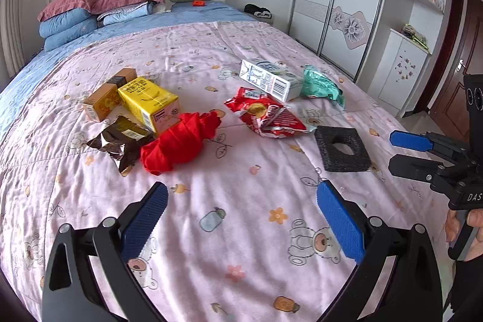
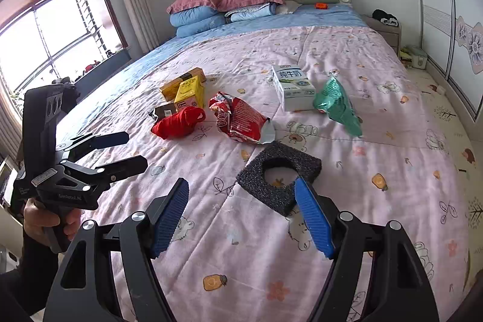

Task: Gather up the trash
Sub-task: 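Move both empty tools back toward the items on the bed, then grasp the red cloth with the left tool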

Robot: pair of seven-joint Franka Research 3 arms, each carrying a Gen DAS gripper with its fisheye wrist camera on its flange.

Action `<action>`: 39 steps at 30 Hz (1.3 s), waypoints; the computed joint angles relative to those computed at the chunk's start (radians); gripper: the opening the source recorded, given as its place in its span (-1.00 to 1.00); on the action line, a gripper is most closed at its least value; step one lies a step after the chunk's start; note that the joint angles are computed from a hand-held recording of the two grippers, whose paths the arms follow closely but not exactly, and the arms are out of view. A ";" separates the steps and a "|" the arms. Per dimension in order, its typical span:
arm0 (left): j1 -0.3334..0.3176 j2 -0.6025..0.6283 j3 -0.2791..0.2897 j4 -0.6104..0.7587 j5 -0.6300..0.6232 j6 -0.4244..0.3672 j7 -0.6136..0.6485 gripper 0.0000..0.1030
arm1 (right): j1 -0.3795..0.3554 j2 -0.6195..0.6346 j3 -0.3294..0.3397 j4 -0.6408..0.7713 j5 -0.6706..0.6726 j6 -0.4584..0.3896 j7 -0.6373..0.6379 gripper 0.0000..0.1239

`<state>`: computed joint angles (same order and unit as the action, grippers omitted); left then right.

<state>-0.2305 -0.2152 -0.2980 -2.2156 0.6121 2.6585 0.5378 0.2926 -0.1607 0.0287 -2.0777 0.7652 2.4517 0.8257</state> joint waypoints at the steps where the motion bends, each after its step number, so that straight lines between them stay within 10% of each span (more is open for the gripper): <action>1: 0.006 -0.006 0.003 -0.009 0.006 -0.001 -0.007 0.92 | 0.004 0.011 0.006 0.011 -0.007 0.001 0.005 0.14; 27: 0.048 0.228 0.098 0.124 -0.254 0.113 0.407 0.88 | 0.021 0.396 0.088 0.446 -0.260 -0.047 0.110 0.20; 34: 0.048 0.248 0.111 0.123 -0.187 0.121 0.319 -0.18 | -0.004 0.418 0.102 0.445 -0.181 -0.041 0.090 0.20; 39: 0.054 0.231 0.111 0.092 -0.164 0.167 0.293 -0.28 | 0.001 0.441 0.099 0.466 -0.205 -0.050 0.107 0.20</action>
<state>-0.1764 0.0159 -0.1870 -2.1234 0.4480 2.8258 0.8306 0.2936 0.2803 0.1279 -1.6120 0.5605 2.4019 0.9325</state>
